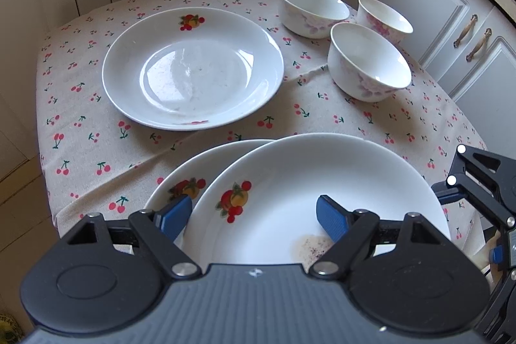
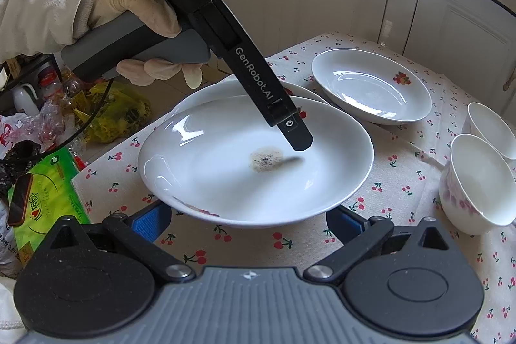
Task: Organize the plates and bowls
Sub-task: 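Lower the stained plate onto the other white plate with the left gripper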
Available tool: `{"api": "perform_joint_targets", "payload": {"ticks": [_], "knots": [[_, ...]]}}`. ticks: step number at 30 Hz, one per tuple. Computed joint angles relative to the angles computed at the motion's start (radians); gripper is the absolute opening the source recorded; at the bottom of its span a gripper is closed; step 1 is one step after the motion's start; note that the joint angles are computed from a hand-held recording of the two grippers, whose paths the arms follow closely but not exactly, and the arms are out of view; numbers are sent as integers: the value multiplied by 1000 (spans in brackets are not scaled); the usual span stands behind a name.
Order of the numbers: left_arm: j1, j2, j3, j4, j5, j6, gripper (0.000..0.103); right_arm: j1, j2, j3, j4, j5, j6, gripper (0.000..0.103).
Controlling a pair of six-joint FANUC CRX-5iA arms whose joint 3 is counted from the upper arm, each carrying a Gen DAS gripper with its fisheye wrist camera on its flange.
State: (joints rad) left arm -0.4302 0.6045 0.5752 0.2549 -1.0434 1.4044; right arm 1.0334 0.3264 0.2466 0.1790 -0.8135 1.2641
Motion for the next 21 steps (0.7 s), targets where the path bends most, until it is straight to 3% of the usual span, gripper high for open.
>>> {"api": "perform_joint_targets", "payload": {"ticks": [21], "knots": [[-5,-44,-59,-37,73,44,84,26,27,13,93,-36,-54,103]]}}
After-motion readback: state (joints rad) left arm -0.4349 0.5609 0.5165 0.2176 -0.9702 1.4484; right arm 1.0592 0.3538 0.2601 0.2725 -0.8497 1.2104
